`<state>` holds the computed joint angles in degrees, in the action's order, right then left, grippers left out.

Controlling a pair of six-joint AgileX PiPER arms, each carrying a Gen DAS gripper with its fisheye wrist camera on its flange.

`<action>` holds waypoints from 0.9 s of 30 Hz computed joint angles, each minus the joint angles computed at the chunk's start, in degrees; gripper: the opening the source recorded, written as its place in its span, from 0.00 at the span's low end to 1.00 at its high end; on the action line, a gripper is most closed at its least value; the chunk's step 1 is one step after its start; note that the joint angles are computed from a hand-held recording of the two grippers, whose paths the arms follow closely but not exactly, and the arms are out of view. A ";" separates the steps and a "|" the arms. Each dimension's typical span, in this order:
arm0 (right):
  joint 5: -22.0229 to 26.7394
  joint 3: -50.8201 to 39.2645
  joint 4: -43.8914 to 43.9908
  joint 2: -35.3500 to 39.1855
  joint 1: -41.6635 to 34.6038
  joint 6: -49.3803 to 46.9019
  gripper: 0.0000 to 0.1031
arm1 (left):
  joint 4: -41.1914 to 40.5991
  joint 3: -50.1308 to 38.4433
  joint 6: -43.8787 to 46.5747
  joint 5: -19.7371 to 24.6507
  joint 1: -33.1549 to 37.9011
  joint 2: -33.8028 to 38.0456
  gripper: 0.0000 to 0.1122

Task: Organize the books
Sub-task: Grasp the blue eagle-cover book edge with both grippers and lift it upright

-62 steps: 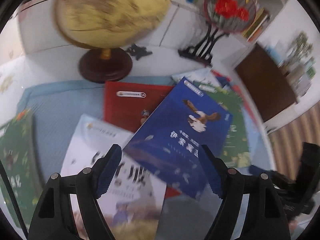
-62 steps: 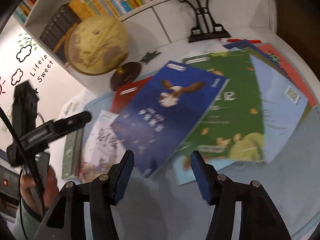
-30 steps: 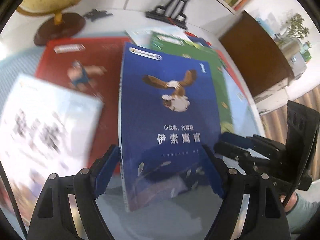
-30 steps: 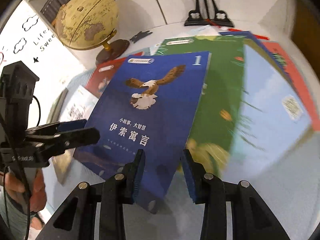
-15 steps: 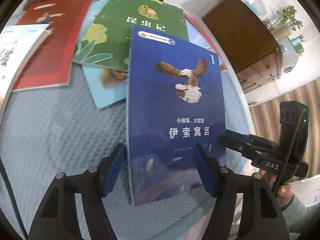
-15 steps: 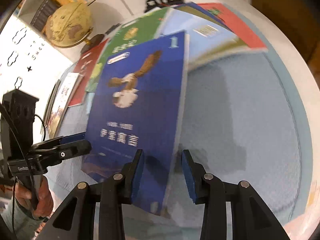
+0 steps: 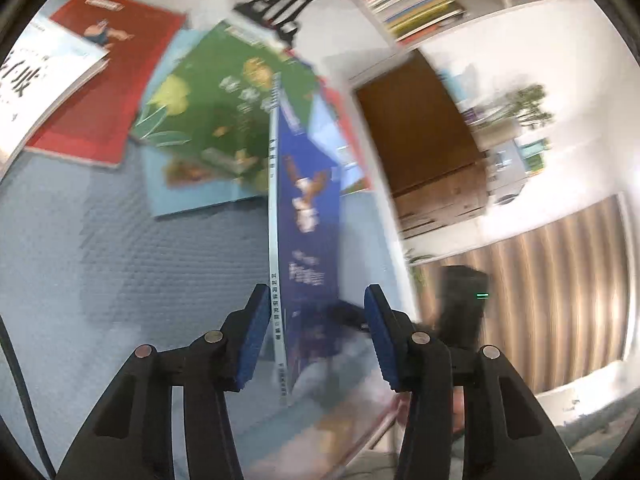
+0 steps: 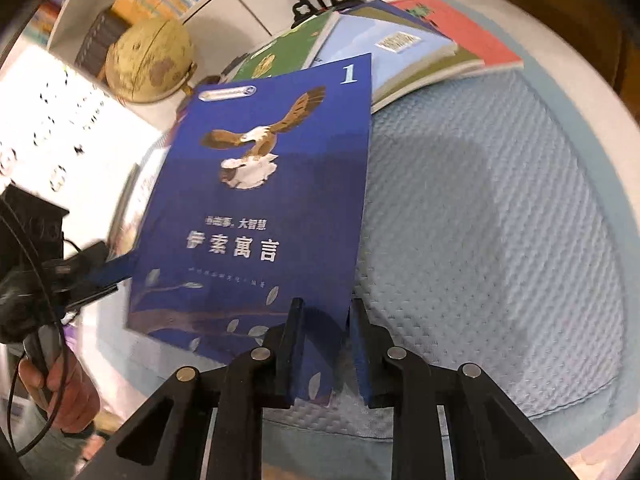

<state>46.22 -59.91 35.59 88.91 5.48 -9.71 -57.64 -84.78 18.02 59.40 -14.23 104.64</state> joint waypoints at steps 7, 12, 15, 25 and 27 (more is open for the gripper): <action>1.29 1.06 5.16 0.40 -2.94 -4.51 0.22 | 11.05 -5.72 -8.44 -4.07 -7.23 7.58 0.36; 7.75 -0.31 7.93 1.24 -8.01 -6.02 0.29 | -0.38 -5.12 -5.96 -3.07 -5.72 10.40 0.18; 13.13 1.75 16.99 2.02 -14.61 -12.07 0.56 | -12.26 -4.80 -1.40 2.58 -2.81 11.73 0.18; 18.97 8.41 33.82 3.95 -22.92 -24.85 0.31 | -12.13 -6.57 -5.79 5.45 -3.08 13.59 0.18; 17.87 7.33 31.30 2.23 -21.59 -24.19 0.26 | -1.75 -10.92 -11.45 5.97 -4.09 13.54 0.21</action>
<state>64.09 -52.57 66.89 91.15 -16.11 -33.90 -59.40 -95.70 6.57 65.38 -18.31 118.18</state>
